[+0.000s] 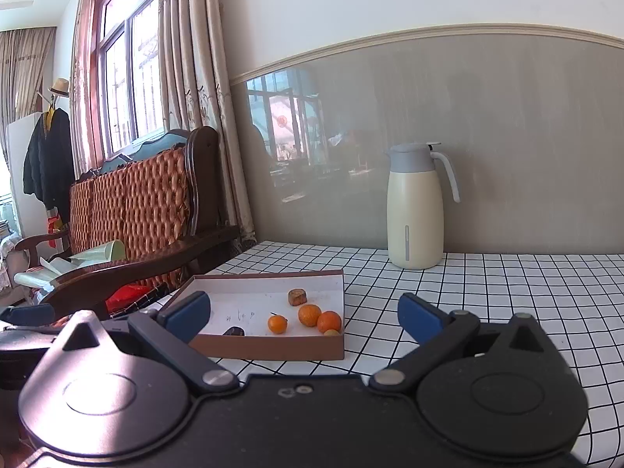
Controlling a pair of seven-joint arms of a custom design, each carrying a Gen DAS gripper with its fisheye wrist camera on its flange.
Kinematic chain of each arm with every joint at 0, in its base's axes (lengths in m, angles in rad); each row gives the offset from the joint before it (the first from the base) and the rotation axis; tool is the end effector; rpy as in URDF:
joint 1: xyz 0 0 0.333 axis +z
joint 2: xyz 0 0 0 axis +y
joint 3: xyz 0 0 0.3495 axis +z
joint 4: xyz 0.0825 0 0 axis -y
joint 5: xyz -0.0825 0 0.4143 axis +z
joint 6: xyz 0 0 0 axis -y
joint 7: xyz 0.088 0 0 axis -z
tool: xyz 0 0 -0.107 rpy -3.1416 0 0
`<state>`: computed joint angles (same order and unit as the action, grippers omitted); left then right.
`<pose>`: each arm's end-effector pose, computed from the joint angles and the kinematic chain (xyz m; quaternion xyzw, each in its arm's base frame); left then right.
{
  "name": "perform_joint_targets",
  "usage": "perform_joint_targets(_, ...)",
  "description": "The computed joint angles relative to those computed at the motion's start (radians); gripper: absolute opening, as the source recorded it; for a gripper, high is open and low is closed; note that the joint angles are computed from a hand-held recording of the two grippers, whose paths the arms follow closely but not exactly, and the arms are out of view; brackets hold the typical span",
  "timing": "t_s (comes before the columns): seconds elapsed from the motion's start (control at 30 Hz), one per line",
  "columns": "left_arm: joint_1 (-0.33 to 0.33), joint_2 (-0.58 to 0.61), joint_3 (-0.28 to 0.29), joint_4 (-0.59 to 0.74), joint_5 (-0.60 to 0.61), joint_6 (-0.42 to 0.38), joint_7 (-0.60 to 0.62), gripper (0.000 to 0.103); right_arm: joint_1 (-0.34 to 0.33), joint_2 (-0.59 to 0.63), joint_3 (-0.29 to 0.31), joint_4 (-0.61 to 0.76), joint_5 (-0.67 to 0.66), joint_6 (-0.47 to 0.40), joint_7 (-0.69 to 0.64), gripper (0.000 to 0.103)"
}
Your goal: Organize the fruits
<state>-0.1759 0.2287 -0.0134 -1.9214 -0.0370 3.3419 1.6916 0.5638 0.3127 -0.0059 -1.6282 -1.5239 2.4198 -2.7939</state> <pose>0.6721 -0.1238 0.5390 -0.5023 0.6578 -0.4158 0.3769 0.6224 0.3836 0.5170 -0.4670 0.6569 -0.4346 0.4019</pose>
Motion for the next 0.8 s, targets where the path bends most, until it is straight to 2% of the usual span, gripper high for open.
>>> perform_joint_targets(0.33, -0.007, 0.003, 0.008, 0.002, -0.005, 0.004, 0.001, 0.103, 0.000, 0.003, -0.001, 0.006, -0.001, 0.004, -0.007, 0.097)
perform_joint_targets(0.8, 0.034, 0.005, -0.029, 0.006, 0.014, 0.000, -0.011, 0.103, 0.003, 0.009, -0.006, 0.013, 0.004, 0.005, -0.007, 0.097)
